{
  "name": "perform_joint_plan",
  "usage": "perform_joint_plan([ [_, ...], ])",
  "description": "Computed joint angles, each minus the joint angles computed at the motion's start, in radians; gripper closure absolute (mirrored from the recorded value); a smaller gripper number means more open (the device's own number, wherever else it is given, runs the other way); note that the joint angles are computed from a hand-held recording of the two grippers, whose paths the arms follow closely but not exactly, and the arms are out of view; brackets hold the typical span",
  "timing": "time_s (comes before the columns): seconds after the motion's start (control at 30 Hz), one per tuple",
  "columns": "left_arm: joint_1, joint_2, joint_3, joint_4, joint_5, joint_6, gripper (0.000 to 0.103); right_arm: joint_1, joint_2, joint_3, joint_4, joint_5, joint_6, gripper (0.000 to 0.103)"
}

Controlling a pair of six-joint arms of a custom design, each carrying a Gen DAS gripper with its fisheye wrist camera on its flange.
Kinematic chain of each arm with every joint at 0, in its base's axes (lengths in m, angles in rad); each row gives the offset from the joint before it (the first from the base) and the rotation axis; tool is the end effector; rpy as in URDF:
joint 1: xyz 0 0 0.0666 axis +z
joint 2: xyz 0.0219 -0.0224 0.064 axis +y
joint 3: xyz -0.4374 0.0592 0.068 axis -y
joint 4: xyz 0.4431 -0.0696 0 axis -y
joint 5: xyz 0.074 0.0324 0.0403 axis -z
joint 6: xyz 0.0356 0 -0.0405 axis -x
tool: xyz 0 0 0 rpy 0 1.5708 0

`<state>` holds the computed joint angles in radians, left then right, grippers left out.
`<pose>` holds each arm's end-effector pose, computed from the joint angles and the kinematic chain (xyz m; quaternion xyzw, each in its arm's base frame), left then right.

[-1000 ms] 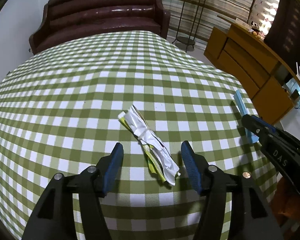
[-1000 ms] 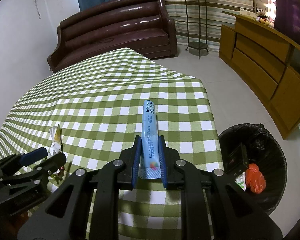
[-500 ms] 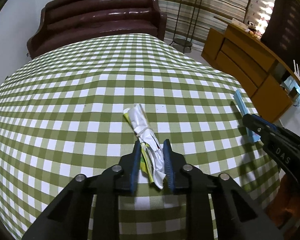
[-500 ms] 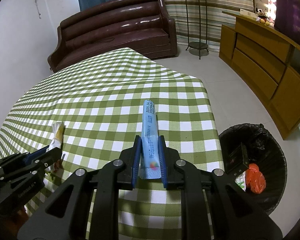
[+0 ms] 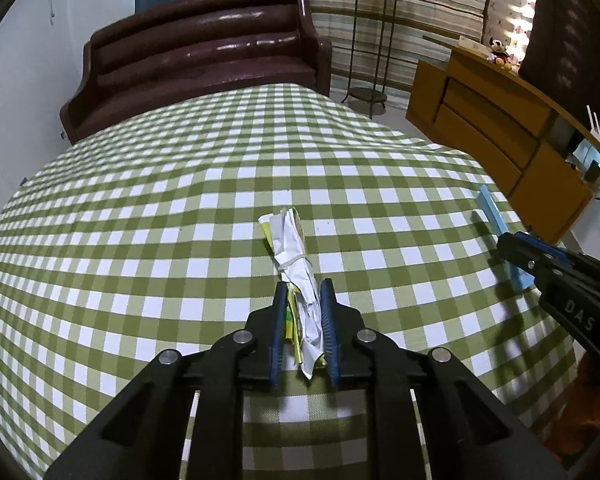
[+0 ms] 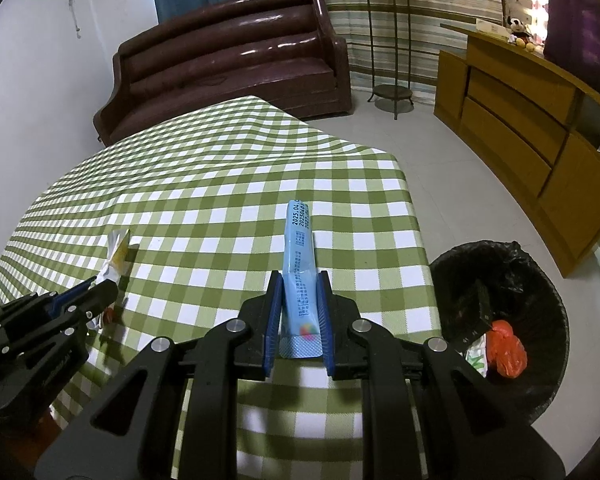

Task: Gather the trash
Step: 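Carry the wrapper and blue packet over the bin with both tools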

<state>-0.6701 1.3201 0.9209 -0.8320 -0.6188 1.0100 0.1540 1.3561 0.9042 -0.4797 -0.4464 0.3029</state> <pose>0.3430 -0.2460 0.3018 -0.2095 0.9166 0.0804 0.3309 0.4492 0.0849 0.2937 -0.2774 0.8860 0.1868 0.3212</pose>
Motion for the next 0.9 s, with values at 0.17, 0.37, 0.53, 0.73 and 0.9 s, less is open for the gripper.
perform_joint_plan([
  [0.17,-0.025,0.009,0.024,-0.001,-0.038,-0.015,0.086,-0.031,-0.019,-0.004,-0.008,-0.014,0.007,0.086],
  [0.37,-0.05,0.039,0.075,0.034,-0.061,-0.061,0.085,-0.086,-0.037,-0.004,-0.005,-0.028,0.012,0.086],
  [0.53,-0.062,0.078,0.124,0.096,-0.064,-0.133,0.085,-0.155,-0.042,0.004,0.007,-0.031,0.016,0.086],
  [0.73,-0.078,0.146,0.188,0.171,-0.047,-0.228,0.085,-0.23,-0.027,0.02,0.03,-0.022,0.02,0.086],
  [0.9,-0.081,0.213,0.249,0.215,-0.019,-0.289,0.085,-0.283,0.002,0.039,0.044,-0.015,0.021,0.086],
])
